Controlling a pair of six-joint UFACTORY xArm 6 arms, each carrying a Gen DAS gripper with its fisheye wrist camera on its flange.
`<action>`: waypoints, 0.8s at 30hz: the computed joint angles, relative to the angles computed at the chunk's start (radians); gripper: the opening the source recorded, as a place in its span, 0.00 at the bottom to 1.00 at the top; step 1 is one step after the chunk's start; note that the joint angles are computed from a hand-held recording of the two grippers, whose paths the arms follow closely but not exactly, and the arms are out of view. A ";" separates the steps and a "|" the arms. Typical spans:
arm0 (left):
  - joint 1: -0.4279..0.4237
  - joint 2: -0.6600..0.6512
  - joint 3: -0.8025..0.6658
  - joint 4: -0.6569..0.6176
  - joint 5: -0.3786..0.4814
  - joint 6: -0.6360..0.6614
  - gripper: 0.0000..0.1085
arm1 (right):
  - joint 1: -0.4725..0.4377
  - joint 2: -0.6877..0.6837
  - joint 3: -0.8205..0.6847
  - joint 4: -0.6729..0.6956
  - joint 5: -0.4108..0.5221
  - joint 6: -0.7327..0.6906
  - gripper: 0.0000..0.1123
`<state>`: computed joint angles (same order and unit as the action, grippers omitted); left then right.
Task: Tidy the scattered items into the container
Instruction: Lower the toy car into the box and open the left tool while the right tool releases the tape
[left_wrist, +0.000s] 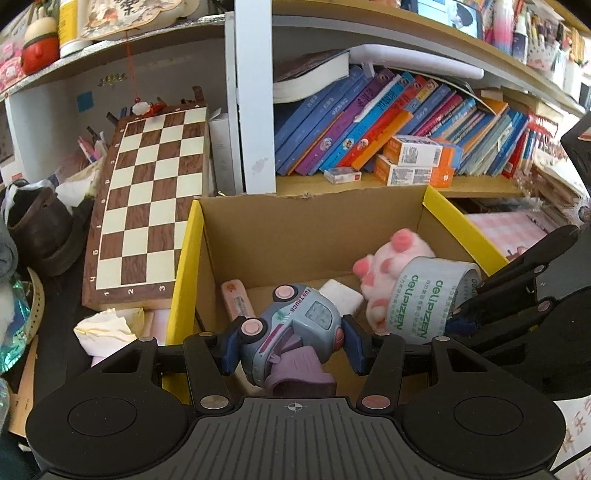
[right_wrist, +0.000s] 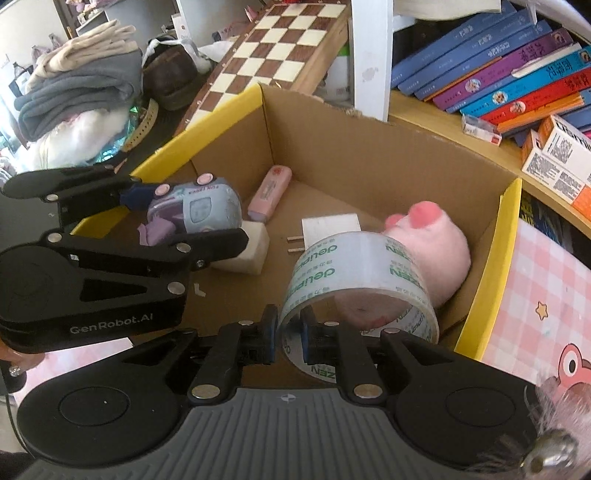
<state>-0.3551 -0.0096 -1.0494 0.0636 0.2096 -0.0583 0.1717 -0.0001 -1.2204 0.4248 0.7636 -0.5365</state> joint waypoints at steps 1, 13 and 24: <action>0.000 0.001 0.000 0.011 0.001 -0.006 0.49 | -0.002 0.000 0.002 -0.002 0.001 0.003 0.11; 0.000 0.000 -0.001 0.061 0.011 -0.032 0.49 | -0.006 -0.020 0.032 0.004 -0.030 0.017 0.18; -0.002 -0.005 0.003 0.055 0.016 -0.027 0.50 | -0.002 -0.030 0.039 0.000 -0.054 0.013 0.29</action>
